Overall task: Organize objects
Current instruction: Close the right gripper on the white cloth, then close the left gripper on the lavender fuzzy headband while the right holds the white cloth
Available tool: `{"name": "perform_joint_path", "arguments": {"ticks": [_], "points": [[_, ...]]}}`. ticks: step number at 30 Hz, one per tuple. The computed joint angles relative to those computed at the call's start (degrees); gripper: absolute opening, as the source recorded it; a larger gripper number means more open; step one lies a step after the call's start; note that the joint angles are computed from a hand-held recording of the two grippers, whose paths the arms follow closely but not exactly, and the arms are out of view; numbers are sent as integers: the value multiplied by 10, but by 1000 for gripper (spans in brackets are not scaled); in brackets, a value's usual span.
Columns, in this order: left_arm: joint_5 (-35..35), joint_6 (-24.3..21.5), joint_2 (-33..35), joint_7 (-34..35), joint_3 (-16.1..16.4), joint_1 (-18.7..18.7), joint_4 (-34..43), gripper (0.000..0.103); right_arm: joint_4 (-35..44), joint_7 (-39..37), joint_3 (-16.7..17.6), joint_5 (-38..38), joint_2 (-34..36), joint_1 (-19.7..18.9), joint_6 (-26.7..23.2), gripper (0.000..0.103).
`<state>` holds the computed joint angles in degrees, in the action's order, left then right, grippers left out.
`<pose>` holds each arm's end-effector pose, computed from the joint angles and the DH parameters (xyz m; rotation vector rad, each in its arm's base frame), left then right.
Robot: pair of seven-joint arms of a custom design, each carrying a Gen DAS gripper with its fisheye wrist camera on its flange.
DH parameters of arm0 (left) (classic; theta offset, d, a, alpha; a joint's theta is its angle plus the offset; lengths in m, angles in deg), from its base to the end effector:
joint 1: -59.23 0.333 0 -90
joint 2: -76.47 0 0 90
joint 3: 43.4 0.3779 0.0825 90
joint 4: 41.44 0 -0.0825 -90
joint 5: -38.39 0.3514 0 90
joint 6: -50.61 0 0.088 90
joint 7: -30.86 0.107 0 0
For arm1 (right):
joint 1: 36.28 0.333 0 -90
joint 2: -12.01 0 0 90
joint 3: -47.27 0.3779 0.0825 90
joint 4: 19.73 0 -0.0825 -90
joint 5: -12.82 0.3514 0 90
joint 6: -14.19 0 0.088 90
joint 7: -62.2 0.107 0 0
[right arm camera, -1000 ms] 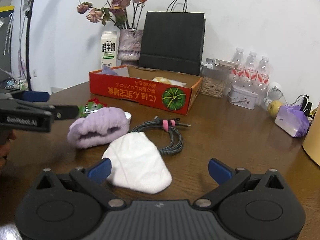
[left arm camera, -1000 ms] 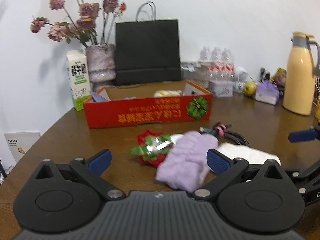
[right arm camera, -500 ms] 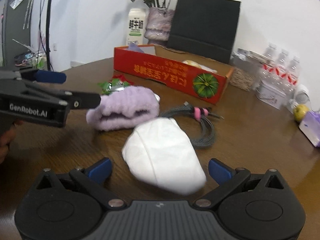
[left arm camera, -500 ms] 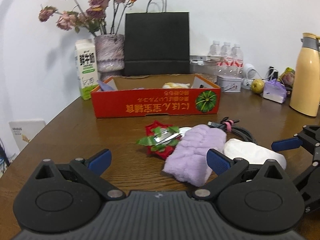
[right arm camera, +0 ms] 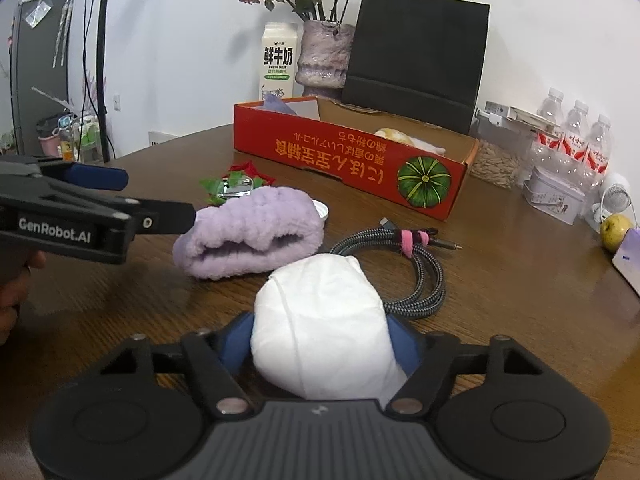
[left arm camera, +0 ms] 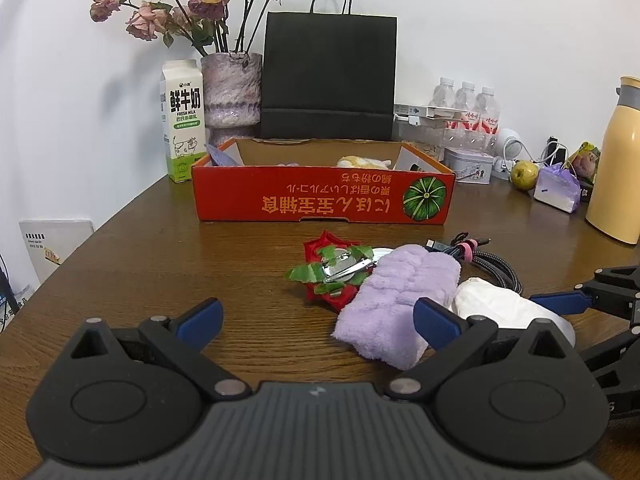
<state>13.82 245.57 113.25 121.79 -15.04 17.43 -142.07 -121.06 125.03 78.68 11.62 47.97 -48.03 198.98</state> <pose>0.6842 -0.2116 0.4456 -1.5312 1.5737 -0.9830 0.7047 0.1531 0.4295 -2.0164 1.0658 -0.6461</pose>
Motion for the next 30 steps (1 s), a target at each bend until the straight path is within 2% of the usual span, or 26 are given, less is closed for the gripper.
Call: {"name": "perform_joint_path", "arguments": {"ticks": [4, 9, 12, 15, 18, 20, 25, 30], "points": [[2, -3, -1, 1, -4, 4, 2, 103, -16, 8, 16, -7, 0, -16, 31, 67], [13, -12, -2, -6, -10, 9, 4, 103, -47, 55, 35, -30, -6, -48, 77, 67], [30, -6, -8, -8, -34, 28, 2, 103, -65, 87, 22, -38, -16, -47, 109, 67], [61, -11, -16, -3, -87, 73, 8, 103, -71, 117, -9, -35, -24, -29, 128, 68], [106, -23, -19, 2, -155, 129, 22, 103, -69, 141, -42, -37, -28, -7, 140, 68], [119, -35, -11, -2, -149, 125, 36, 103, -72, 152, -61, -43, -31, 7, 151, 68], [136, -72, 14, -38, -80, 75, 69, 103, -77, 177, -95, -70, -35, 31, 171, 68], [169, -88, 26, -74, -79, 77, 93, 103, -77, 208, -114, -104, -38, 42, 178, 68]]}}
